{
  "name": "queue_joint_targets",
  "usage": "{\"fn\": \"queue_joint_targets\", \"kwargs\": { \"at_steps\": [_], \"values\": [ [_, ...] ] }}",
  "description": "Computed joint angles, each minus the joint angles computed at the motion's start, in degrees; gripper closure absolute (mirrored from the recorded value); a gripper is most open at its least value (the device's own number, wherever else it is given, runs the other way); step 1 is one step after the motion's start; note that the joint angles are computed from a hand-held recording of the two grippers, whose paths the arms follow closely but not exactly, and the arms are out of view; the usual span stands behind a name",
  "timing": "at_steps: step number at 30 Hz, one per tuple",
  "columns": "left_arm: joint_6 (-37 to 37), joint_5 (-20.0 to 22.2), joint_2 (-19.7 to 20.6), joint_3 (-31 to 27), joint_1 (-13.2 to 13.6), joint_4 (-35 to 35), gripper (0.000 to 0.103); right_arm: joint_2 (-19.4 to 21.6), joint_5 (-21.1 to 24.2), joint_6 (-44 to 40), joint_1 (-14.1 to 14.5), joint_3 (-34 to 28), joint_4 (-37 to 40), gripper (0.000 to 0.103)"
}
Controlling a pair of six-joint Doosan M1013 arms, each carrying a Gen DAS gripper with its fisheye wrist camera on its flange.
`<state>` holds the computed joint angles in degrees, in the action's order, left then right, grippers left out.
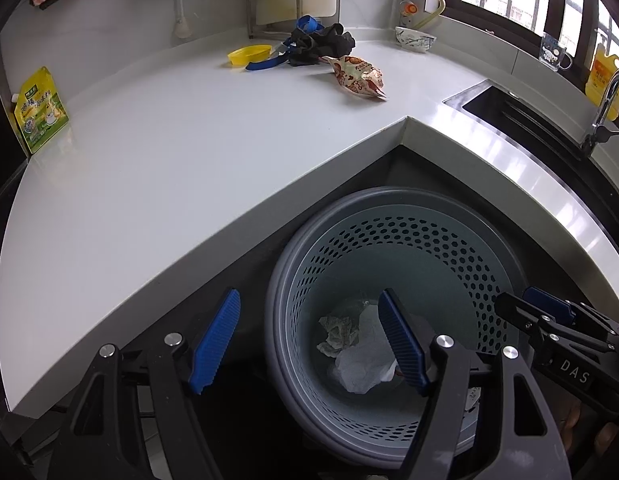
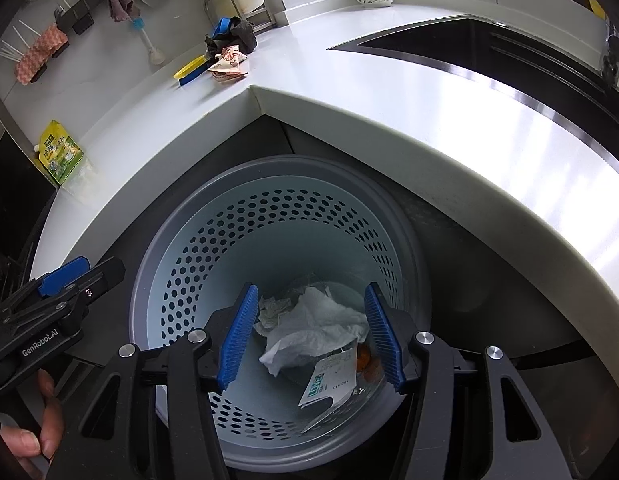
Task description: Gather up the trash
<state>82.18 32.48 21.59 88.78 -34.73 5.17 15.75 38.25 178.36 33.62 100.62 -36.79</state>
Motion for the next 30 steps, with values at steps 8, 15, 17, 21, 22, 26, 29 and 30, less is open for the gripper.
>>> {"fn": "queue_joint_targets", "kwargs": {
  "at_steps": [8, 15, 17, 21, 22, 26, 29, 30],
  "values": [
    [0.3, -0.3, -0.3, -0.1, 0.1, -0.6, 0.031, -0.1, -0.4, 0.5, 0.2, -0.2, -0.8, 0.049],
    [0.3, -0.4, -0.3, -0.1, 0.1, -0.7, 0.031, 0.0, 0.0, 0.7, 0.3, -0.5, -1.4, 0.048],
    [0.3, -0.5, -0.4, -0.1, 0.1, -0.8, 0.031, 0.0, 0.0, 0.7, 0.4, -0.6, -1.4, 0.048],
    [0.5, -0.8, -0.7, 0.0, 0.3, -1.2, 0.03, -0.3, -0.2, 1.0, 0.5, -0.7, -1.9, 0.048],
    [0.6, -0.9, -0.8, 0.0, 0.3, -1.4, 0.029, -0.4, -0.1, 1.2, 0.6, -0.8, -2.3, 0.048],
    [0.5, -1.2, -1.1, 0.0, 0.6, -1.8, 0.027, -0.7, 0.0, 1.9, 0.8, -1.2, -3.7, 0.042],
    [0.3, -1.5, -1.4, -0.1, 0.9, -2.2, 0.025, -0.9, -0.4, 2.4, 0.8, -1.4, -4.4, 0.041],
    [0.3, -1.6, -1.5, -0.2, 0.9, -2.4, 0.025, -1.0, -0.4, 2.5, 0.8, -1.5, -4.7, 0.041]
  ]
}}
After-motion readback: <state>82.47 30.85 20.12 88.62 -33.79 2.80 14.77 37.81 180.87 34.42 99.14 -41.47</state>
